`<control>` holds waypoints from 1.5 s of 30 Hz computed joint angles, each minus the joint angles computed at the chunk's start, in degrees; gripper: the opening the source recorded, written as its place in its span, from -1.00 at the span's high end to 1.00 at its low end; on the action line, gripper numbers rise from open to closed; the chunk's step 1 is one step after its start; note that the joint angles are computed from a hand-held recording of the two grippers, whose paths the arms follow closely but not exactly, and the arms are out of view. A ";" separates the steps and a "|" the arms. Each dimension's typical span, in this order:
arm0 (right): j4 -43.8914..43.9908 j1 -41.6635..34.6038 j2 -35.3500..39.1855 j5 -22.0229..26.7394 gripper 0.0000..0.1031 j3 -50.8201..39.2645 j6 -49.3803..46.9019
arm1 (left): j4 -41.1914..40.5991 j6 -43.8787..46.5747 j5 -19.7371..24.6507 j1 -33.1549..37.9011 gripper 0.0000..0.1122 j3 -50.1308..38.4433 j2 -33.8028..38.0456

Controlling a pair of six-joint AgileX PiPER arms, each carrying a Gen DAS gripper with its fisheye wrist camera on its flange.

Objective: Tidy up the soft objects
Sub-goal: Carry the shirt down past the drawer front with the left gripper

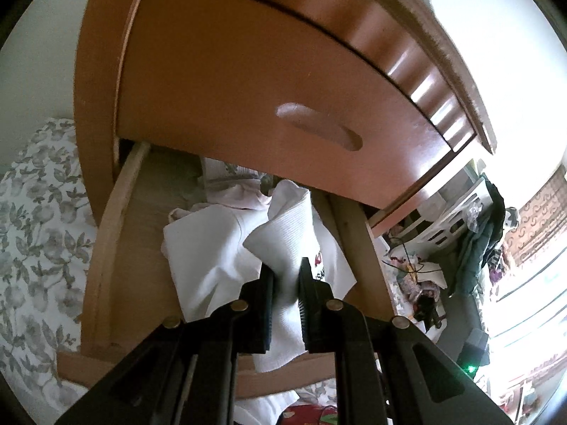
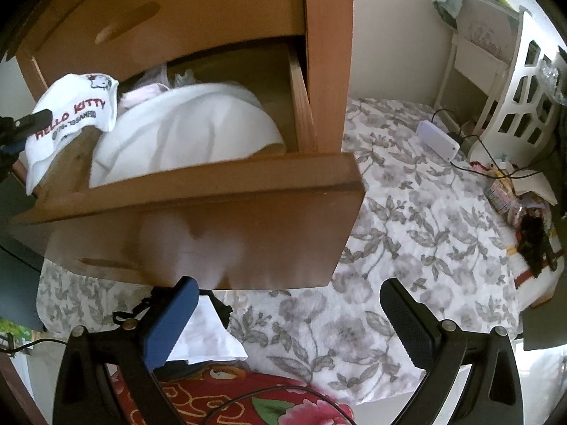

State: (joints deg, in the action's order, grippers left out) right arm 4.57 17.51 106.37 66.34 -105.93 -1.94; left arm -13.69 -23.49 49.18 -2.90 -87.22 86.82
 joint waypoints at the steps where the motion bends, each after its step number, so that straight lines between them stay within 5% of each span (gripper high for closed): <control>1: 0.06 0.00 -0.42 -0.03 -1.00 0.08 -0.01 | 0.44 -0.61 0.28 -0.19 0.78 -0.14 -0.42; 15: 1.44 -1.78 -9.35 -0.81 -1.00 2.88 -0.03 | 9.98 -11.66 4.82 -6.37 0.78 -0.79 -9.64; 31: 5.71 -3.49 -20.88 -2.87 -1.00 8.40 -1.40 | 26.70 -28.84 13.44 -24.08 0.78 -2.10 -16.95; 45: 5.08 -1.27 -23.94 -3.19 -1.00 10.31 -0.84 | 23.98 -30.16 13.85 -26.79 0.78 3.14 -18.48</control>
State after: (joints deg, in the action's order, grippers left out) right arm 9.65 16.25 82.44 63.15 -95.62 -2.77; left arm 10.29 -53.65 63.03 -29.70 -84.08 68.34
